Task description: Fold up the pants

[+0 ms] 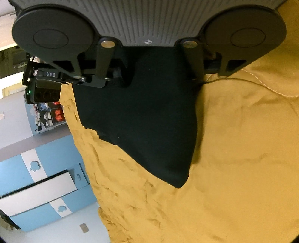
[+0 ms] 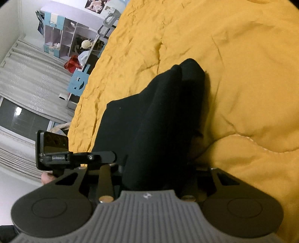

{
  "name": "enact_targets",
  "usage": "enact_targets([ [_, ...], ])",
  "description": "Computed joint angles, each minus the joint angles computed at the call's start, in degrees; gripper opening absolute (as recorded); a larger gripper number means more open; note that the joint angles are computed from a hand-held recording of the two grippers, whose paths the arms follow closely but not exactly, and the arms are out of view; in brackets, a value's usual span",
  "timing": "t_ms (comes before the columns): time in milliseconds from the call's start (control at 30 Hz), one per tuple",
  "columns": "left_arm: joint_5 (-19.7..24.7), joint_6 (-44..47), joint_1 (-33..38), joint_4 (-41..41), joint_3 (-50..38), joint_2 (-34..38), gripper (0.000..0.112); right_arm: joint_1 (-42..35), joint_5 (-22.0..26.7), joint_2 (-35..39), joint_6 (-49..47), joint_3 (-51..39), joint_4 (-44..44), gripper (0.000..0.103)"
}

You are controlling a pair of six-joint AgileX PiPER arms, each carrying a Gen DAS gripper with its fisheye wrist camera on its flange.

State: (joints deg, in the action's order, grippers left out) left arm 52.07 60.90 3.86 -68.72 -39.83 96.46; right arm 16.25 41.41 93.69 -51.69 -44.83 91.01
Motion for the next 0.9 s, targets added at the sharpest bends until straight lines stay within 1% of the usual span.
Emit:
enact_targets([
  [33, 0.28, -0.15, 0.12, 0.36, 0.06, -0.75, 0.046, 0.29, -0.4, -0.57, 0.42, 0.09, -0.09, 0.028],
  [100, 1.06, -0.94, 0.53, 0.91, 0.25, -2.45, 0.035, 0.72, -0.75, -1.03, 1.14, -0.06, 0.17, 0.023],
  [167, 2.85, -1.65, 1.43, 1.38, 0.47, -4.54, 0.031, 0.55, -0.7, -2.44, 2.95, 0.09, -0.7, 0.022],
  [333, 5.19, -5.52, 0.56, 3.81, 0.19, -10.93, 0.03, 0.19, -0.76, -8.91, 9.47, 0.22, -6.43, 0.021],
  [533, 8.45, -13.61, -2.06, 6.82, -0.29, -20.77, 0.03, -2.03, 0.75, -20.78, 20.4, 1.84, -15.64, 0.021],
  [667, 10.15, -20.44, -5.32, 9.02, -1.05, -28.56, 0.03, -4.42, 3.89, -31.33, 30.44, 2.86, -23.76, 0.021],
  [733, 10.68, -24.18, -7.55, 10.23, -1.65, -32.21, 0.03, -5.62, 6.49, -37.0, 37.08, 2.24, -29.11, 0.021],
  [833, 11.5, -31.17, -11.96, 12.45, -3.56, -37.6, 0.03, -8.02, 12.67, -45.94, 47.85, -0.16, -36.83, 0.021],
  [900, 11.73, -35.9, -15.3, 14.02, -4.89, -40.88, 0.03, -11.9, 19.27, -51.87, 52.53, -2.2, -39.65, 0.021],
])
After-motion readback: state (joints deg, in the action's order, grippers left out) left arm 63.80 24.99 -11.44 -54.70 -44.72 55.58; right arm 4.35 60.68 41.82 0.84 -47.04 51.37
